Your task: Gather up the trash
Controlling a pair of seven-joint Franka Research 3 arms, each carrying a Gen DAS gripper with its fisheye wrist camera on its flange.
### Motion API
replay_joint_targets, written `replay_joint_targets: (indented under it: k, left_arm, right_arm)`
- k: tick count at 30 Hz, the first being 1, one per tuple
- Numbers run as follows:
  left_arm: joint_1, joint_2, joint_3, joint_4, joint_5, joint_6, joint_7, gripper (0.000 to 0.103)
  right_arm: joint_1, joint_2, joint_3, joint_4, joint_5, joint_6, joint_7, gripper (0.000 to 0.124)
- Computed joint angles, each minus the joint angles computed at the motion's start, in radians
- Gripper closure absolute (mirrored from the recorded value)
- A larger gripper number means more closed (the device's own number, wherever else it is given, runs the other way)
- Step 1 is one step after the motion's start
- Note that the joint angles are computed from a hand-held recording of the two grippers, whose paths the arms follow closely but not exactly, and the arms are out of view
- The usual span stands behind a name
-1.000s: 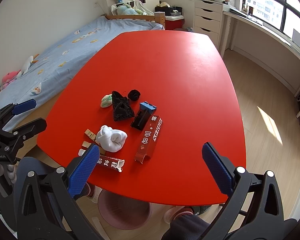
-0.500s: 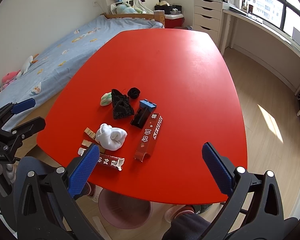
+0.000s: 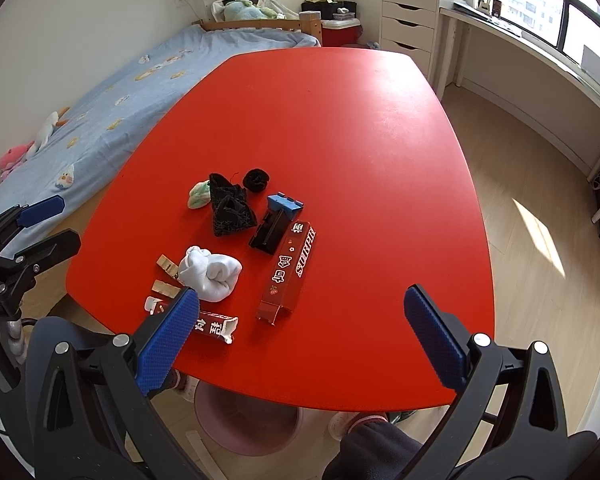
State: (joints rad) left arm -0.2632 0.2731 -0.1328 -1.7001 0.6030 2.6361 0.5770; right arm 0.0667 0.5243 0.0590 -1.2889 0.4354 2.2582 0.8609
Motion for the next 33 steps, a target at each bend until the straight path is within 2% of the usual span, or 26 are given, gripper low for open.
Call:
replay_joint_targets:
  k: [8,18,21,26,32,33]
  left_arm:
    - [0.029,0.073,-0.009,0.081,-0.082,-0.006,0.127,0.005]
    - [0.085,0.216,-0.053,0.263,-0.318,-0.132,0.397,0.005]
    - [0.076,0.262,-0.04,0.312,-0.326,-0.124,0.434,0.005]
    - [0.067,0.326,-0.035,0.401,-0.351,-0.195,0.497,0.005]
    - [0.045,0.385,-0.014,0.488,-0.341,-0.272,0.533,0.005]
    - [0.039,0.391,-0.008,0.496,-0.333,-0.275,0.533,0.005]
  right_arm:
    - [0.031,0.123,-0.021,0.191,-0.094,-0.096,0.088,0.024]
    - [0.066,0.299,-0.031,0.453,-0.196,-0.235,0.178,0.024]
    - [0.07,0.341,-0.03,0.516,-0.211,-0.269,0.197,0.024]
    - [0.075,0.396,-0.029,0.599,-0.229,-0.312,0.219,0.024]
    - [0.08,0.408,-0.026,0.603,-0.237,-0.314,0.231,0.024]
    - [0.081,0.407,-0.026,0.6,-0.238,-0.314,0.232,0.028]
